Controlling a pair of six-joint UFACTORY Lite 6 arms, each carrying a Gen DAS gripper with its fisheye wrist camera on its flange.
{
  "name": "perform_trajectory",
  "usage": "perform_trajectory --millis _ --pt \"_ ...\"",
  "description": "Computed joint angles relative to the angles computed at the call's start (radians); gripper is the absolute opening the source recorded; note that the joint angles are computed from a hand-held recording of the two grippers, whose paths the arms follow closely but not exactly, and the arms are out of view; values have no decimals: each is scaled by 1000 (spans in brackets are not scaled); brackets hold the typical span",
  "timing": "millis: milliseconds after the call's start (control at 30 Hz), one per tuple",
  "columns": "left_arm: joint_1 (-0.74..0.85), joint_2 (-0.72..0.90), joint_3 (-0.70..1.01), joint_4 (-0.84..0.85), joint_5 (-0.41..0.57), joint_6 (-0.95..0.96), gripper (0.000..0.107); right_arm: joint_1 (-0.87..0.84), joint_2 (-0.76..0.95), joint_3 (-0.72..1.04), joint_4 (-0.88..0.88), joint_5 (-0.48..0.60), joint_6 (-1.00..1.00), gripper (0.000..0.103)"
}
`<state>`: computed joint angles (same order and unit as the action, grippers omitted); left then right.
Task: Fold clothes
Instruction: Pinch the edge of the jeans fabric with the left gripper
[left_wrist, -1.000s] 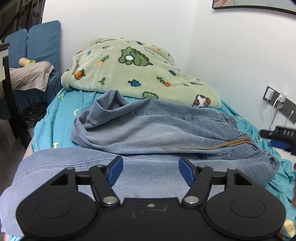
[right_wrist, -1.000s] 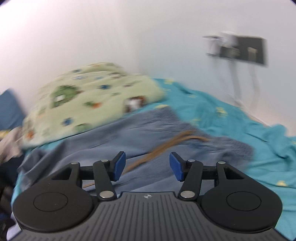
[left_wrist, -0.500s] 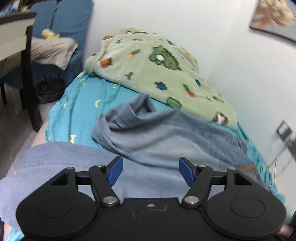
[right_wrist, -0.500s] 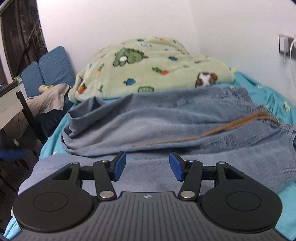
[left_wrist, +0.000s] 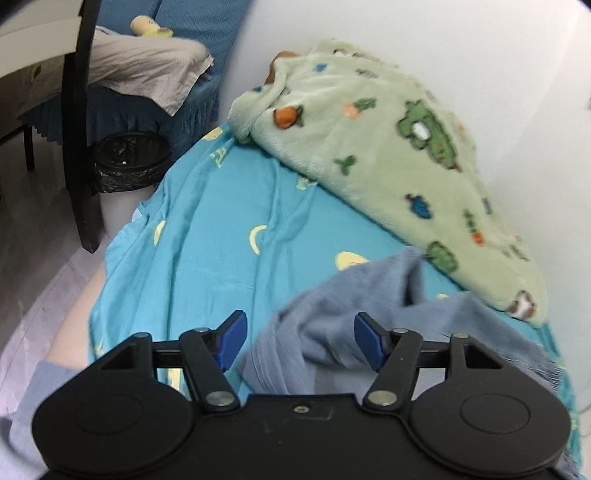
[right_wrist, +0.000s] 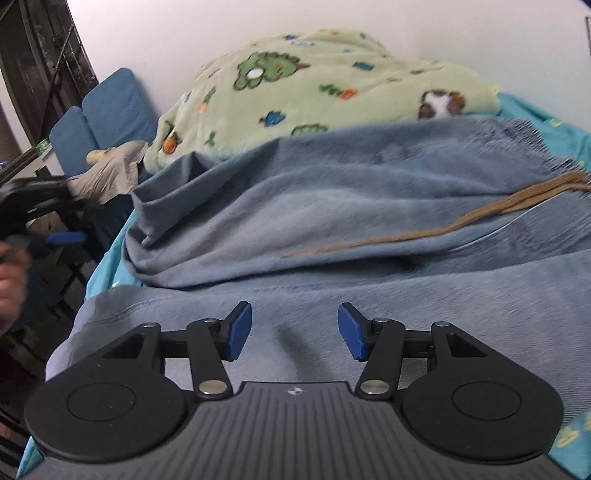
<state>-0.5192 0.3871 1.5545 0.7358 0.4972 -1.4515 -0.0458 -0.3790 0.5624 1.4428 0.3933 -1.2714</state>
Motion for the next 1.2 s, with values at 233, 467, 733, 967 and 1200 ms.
perform_trajectory --millis 233,467,733,967,1200 --pt "78 307 275 -131 -19 189 52 -15 122 47 124 45 -82 56" --pt "42 299 268 -42 -37 84 8 -16 146 51 161 67 -103 56" --pt "-186 88 151 203 60 -61 5 -56 98 37 142 96 -66 56" --pt "-431 128 242 195 131 2 5 -110 58 38 89 113 16 56" --pt "-500 358 428 138 157 22 7 -177 47 47 32 112 111 56"
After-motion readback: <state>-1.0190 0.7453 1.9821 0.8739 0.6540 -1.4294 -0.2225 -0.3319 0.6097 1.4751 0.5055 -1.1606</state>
